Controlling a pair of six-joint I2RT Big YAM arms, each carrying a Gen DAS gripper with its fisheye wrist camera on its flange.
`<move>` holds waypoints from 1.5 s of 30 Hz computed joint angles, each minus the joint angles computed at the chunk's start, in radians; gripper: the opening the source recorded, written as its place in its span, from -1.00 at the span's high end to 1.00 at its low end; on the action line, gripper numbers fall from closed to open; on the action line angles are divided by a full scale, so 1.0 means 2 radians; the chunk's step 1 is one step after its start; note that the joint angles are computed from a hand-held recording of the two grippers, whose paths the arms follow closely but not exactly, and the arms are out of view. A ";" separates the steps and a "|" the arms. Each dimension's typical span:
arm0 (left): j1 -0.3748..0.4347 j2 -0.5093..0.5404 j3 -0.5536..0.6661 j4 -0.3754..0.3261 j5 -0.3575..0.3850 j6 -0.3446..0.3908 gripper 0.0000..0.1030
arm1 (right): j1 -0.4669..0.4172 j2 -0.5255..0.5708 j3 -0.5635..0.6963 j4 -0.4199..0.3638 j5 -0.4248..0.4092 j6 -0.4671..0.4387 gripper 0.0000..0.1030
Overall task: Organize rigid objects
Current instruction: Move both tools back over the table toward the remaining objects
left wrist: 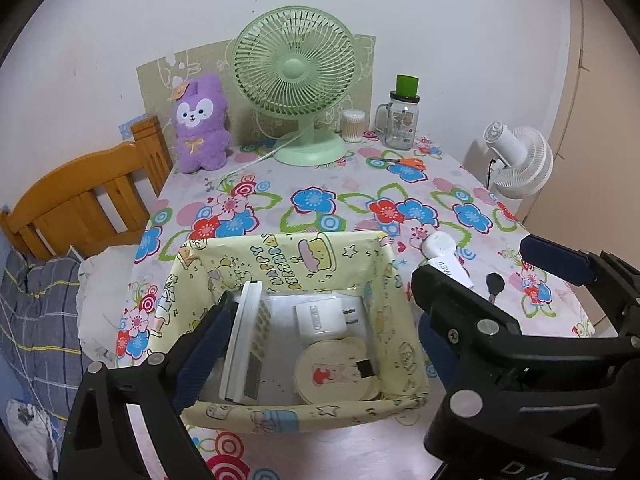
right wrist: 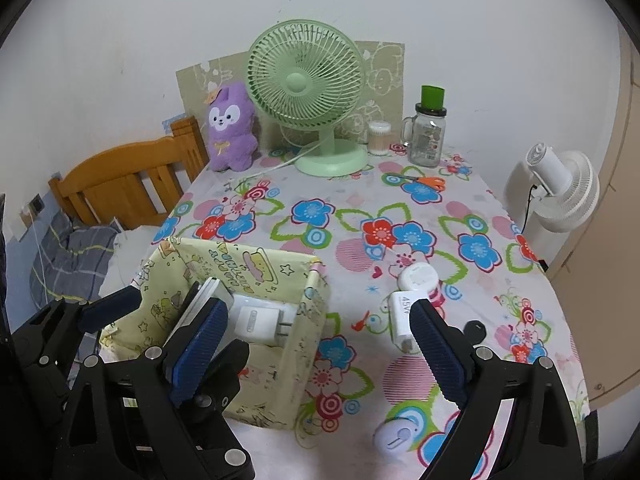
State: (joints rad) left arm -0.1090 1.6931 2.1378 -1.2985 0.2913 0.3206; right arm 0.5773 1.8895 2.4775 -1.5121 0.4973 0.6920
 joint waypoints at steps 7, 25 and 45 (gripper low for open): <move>-0.012 -0.017 -0.014 0.006 -0.002 -0.012 -0.92 | -0.003 -0.034 -0.045 0.015 0.002 0.001 -0.83; -0.051 -0.062 -0.073 0.040 -0.005 -0.029 -0.92 | -0.011 -0.128 -0.176 0.056 0.024 0.007 -0.83; -0.106 -0.105 -0.149 0.087 -0.021 -0.055 -0.92 | -0.022 -0.222 -0.312 0.114 0.069 -0.013 -0.83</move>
